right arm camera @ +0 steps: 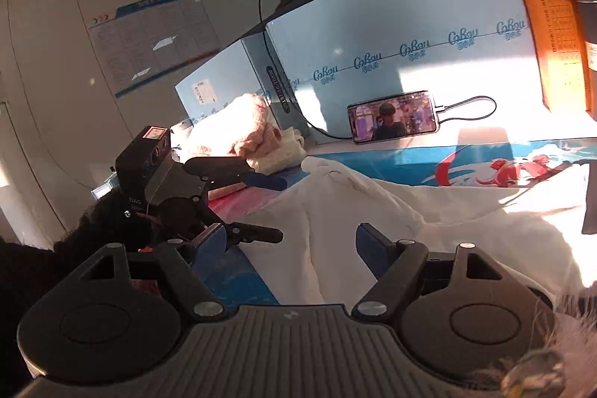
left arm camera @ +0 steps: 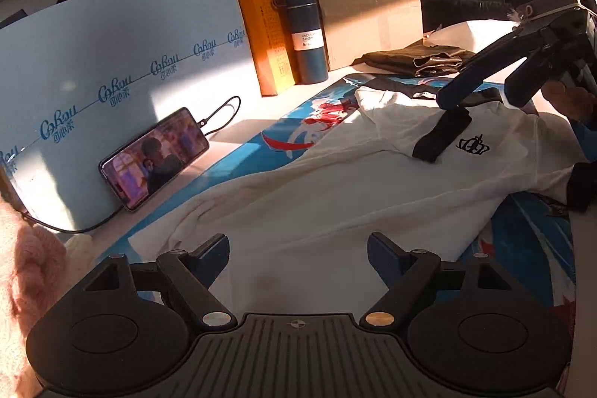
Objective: Fold clothes
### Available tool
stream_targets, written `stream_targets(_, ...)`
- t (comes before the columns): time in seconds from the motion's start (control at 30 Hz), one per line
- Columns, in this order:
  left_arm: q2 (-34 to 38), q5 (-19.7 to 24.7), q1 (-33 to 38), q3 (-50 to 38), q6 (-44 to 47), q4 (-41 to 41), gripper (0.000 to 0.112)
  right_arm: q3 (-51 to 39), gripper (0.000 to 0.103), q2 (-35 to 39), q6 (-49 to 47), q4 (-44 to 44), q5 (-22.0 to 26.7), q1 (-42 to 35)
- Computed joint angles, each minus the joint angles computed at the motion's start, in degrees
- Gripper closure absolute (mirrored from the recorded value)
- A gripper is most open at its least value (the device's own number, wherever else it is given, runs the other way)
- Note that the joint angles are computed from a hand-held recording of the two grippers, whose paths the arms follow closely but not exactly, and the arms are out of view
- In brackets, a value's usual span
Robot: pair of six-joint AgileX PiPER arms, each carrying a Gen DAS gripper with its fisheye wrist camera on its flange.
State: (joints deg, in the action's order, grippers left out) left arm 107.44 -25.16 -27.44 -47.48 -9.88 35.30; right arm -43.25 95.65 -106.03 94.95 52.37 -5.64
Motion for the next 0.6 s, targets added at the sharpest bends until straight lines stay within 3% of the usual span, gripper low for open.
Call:
stream_targets(0.13,-4.28,-3.70,1.41,7.98,12.31,-18.78,0.029,-14.91,0.036,10.72,14.56,-9.36,-12.39,12.59)
stream_targets(0.2,-5.60,-5.14,2.50,10.26,12.68,-21.99,0.029,-16.28,0.058,12.97,13.11,-8.96,-15.08,15.27)
stream_targets(0.23,-6.01,-6.26,3.11,11.05,12.06,-22.14,0.029,-17.07,0.062,14.13,12.53,-8.87,-16.39,16.57)
stream_targets(0.27,-6.30,-7.22,3.32,11.51,11.96,-22.93,0.029,-16.68,0.078,14.24,10.89,-7.96,-16.90,17.26)
stream_targets(0.33,-6.80,-9.13,3.50,12.27,11.83,-24.81,0.029,-14.82,0.084,13.49,6.60,-5.35,-17.18,18.14)
stream_targets(0.4,-6.84,-11.01,2.52,12.24,12.23,-28.38,0.029,-13.39,0.100,12.74,4.04,-4.25,-15.71,18.53)
stream_targets(0.47,-6.76,-12.18,1.09,11.98,13.29,-31.83,0.029,-12.13,0.099,11.59,2.98,-5.05,-11.34,18.39)
stream_targets(0.6,-6.26,-12.91,-2.45,11.23,18.35,-39.52,0.029,-7.81,0.099,7.20,-3.11,-7.71,-8.77,23.04)
